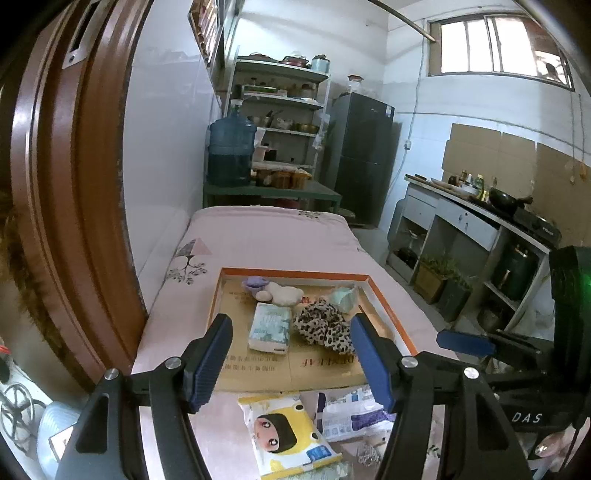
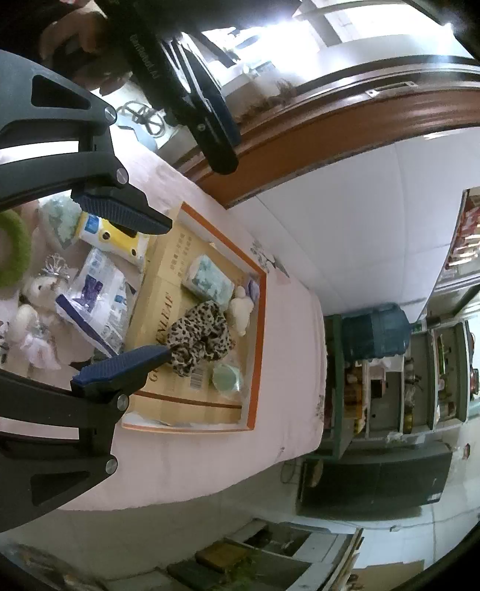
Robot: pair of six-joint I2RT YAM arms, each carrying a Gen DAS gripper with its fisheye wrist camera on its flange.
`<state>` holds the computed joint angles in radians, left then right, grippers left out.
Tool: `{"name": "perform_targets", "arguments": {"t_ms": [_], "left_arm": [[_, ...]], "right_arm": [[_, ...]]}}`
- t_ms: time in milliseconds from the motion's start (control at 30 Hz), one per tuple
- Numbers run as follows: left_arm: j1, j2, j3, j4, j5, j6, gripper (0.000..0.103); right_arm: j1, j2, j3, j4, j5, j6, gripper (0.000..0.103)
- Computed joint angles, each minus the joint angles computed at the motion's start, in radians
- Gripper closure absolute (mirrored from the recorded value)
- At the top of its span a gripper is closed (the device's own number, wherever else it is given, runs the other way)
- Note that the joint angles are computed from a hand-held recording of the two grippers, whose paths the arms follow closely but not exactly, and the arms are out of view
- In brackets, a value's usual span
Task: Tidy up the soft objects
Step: 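Move both open tools back over the remaining pile beside the box lid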
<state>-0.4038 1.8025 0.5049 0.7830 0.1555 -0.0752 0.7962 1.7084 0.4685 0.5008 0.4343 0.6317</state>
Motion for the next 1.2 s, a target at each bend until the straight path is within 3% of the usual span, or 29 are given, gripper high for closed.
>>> {"name": "perform_targets", "arguments": {"t_ms": [767, 1200], "left_arm": [[-0.038, 0.029, -0.158, 0.172, -0.029, -0.005, 0.037], [-0.054, 0.118, -0.222, 0.308, -0.054, -0.022, 0.037]], "right_arm": [[0.188, 0.075, -0.049, 0.022, 0.175, 0.147, 0.039], [0.298, 0.175, -0.049, 0.024, 0.243, 0.316, 0.039]]}}
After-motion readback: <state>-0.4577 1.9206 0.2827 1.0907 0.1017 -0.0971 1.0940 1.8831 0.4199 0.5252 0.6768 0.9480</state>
